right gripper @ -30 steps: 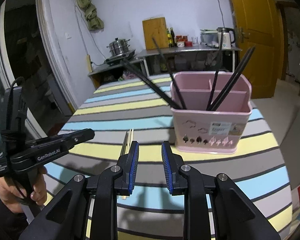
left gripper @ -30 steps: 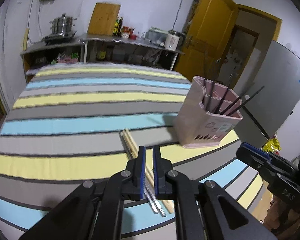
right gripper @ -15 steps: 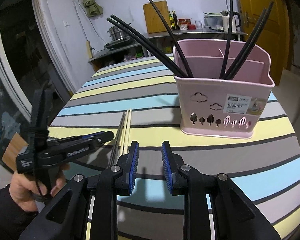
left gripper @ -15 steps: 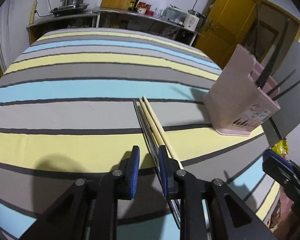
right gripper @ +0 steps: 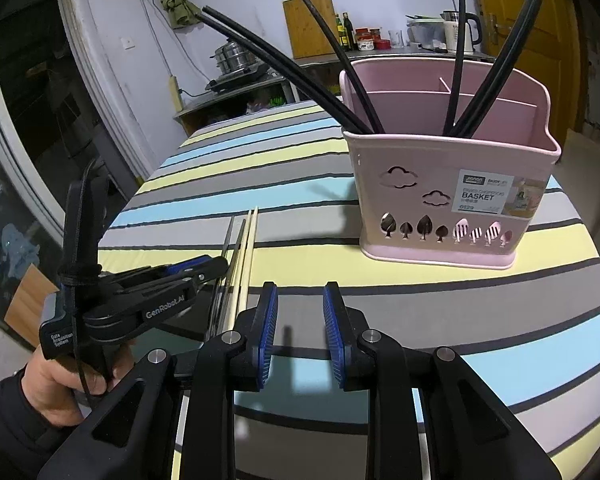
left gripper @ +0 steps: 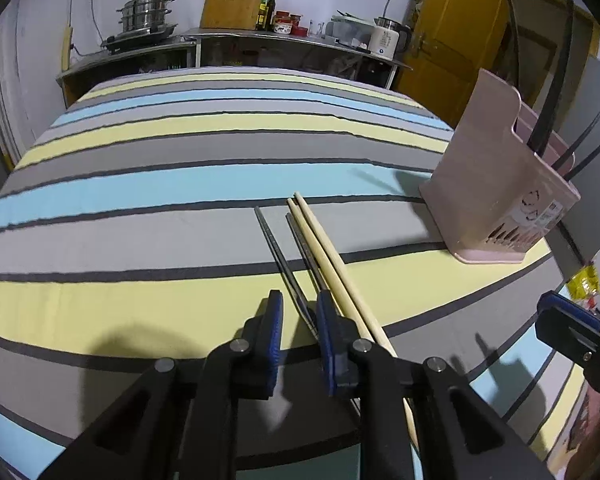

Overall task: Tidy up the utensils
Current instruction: 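Close the left tool on a silver metal chopstick while the right tool grasps another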

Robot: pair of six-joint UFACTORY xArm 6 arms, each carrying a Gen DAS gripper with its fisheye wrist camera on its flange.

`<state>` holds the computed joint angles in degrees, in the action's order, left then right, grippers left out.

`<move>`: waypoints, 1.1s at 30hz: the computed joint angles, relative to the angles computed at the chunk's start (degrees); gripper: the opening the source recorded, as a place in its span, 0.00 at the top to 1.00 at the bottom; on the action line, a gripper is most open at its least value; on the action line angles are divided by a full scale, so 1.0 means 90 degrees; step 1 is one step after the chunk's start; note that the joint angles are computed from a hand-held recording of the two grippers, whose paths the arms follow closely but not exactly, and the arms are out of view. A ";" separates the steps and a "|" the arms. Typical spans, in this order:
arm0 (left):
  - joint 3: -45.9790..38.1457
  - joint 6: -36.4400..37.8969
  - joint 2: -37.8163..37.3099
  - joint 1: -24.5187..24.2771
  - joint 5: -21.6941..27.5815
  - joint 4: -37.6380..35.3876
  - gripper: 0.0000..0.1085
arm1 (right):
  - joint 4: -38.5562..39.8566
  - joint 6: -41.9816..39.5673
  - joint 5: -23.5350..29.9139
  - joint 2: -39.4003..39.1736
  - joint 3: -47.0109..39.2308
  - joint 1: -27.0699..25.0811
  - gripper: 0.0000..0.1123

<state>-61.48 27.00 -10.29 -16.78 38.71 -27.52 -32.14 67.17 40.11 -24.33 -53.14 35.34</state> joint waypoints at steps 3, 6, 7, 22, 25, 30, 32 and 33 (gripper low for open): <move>-0.0061 0.0033 0.0029 -0.0004 0.0050 0.0184 0.89 | 0.0028 -0.0026 -0.0032 0.0054 -0.0029 0.0019 0.78; -0.0184 0.0134 0.0070 0.0194 0.0303 0.0128 0.91 | 0.0029 -0.0049 -0.0088 0.0151 -0.0102 0.0034 0.78; -0.0149 0.0169 0.0040 0.0261 0.0293 0.0146 0.92 | 0.0036 -0.0059 -0.0126 0.0184 -0.0121 0.0037 0.78; -0.0151 0.0825 -0.0047 0.1488 0.0770 -0.0291 0.93 | 0.1246 -0.1550 -0.0886 0.2239 -0.1541 -0.0090 0.78; -0.0294 0.1000 0.0046 0.1538 0.0819 -0.0581 0.93 | 0.1494 -0.1787 -0.0953 0.2423 -0.1639 -0.0160 0.79; -0.0591 0.1012 0.0333 0.1546 0.0892 -0.0704 0.93 | 0.1732 -0.2039 -0.0916 0.2701 -0.1879 -0.0273 0.83; -0.0672 0.0981 0.0428 0.1527 0.0902 -0.0682 0.93 | 0.1755 -0.2116 -0.0874 0.2721 -0.1914 -0.0296 0.83; -0.0716 0.1004 0.0468 0.1540 0.0941 -0.0698 0.93 | 0.1778 -0.2140 -0.0861 0.2743 -0.1931 -0.0301 0.84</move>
